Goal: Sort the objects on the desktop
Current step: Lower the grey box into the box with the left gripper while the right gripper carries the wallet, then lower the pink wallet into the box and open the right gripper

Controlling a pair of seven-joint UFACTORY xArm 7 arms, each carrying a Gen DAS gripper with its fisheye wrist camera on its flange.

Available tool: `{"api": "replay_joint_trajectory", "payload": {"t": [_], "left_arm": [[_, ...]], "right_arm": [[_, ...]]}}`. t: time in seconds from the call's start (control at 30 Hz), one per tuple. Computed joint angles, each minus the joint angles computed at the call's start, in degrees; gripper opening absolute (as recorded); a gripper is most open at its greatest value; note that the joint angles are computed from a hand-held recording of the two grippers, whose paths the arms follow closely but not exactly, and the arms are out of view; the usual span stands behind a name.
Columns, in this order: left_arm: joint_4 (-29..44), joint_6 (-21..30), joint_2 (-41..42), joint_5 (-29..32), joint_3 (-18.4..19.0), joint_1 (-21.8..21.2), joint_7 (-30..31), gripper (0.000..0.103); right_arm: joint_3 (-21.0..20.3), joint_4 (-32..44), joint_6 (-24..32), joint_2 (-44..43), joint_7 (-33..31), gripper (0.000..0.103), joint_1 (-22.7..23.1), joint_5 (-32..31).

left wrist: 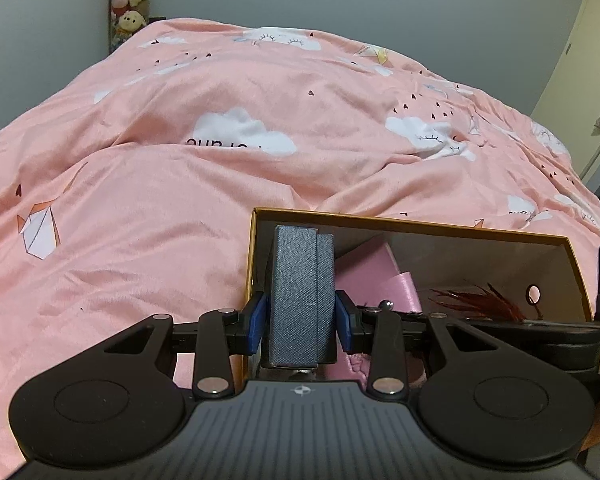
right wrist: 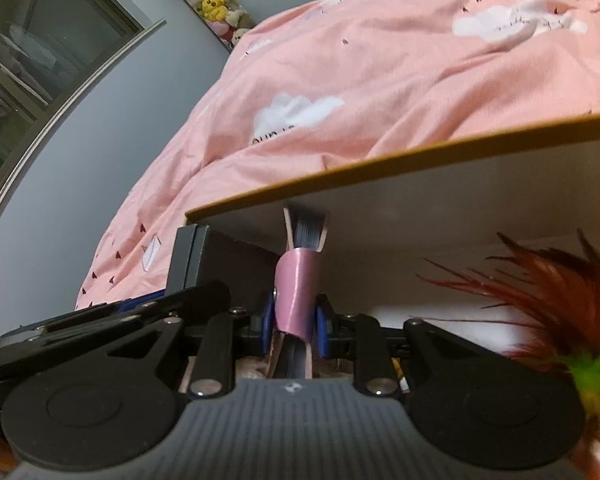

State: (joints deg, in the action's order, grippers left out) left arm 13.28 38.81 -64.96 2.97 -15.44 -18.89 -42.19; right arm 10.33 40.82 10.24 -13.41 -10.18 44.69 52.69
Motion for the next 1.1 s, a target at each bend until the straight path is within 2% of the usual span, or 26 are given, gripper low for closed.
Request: {"api": "replay_joint_trajectory", "payload": {"t": [0.17,0.3,0.43,0.5,0.6,0.77,0.93,1.1], "left_arm": [[0.03,0.26,-0.35,-1.06,2.05,-0.49,1.08,0.041],[-0.56,0.73,-2.17,-1.9,2.28,-0.75,1.58,0.042],[-0.71,1.75,-4.44,-1.88,1.35,-0.94,1.64,0.044],[-0.76,2.02,-5.38,-1.88,1.21,-1.22,1.87,0.048],[-0.58,2.53,-5.93,-2.1,1.02,-1.31,1.93,0.048],[-1.01,4.29,-10.06,-2.28,-0.06,-0.78,-0.23,0.048],[-1.2,8.24,-15.15,-1.7,-2.0,-0.05,-3.31,0.048],[-2.15,10.7,-18.68,-2.01,-2.6,-0.64,-6.14,0.048]], "right_arm": [[0.25,1.32,-0.67,2.31,-1.74,0.023,0.42,1.8],[1.65,1.25,-2.06,2.71,-1.45,0.023,-0.14,0.44],[2.56,0.77,-3.12,2.36,0.78,0.026,-0.56,-3.47],[3.05,0.39,-3.25,2.03,3.25,0.028,-1.15,-6.83],[2.48,-0.15,-3.29,1.56,5.11,0.031,-0.67,-9.39],[1.73,-0.86,-4.45,0.89,5.91,0.037,0.93,-12.56],[0.11,0.03,-5.8,1.64,3.59,0.04,4.06,-12.77],[1.31,0.26,-6.11,2.12,5.94,0.042,3.16,-15.73]]}}
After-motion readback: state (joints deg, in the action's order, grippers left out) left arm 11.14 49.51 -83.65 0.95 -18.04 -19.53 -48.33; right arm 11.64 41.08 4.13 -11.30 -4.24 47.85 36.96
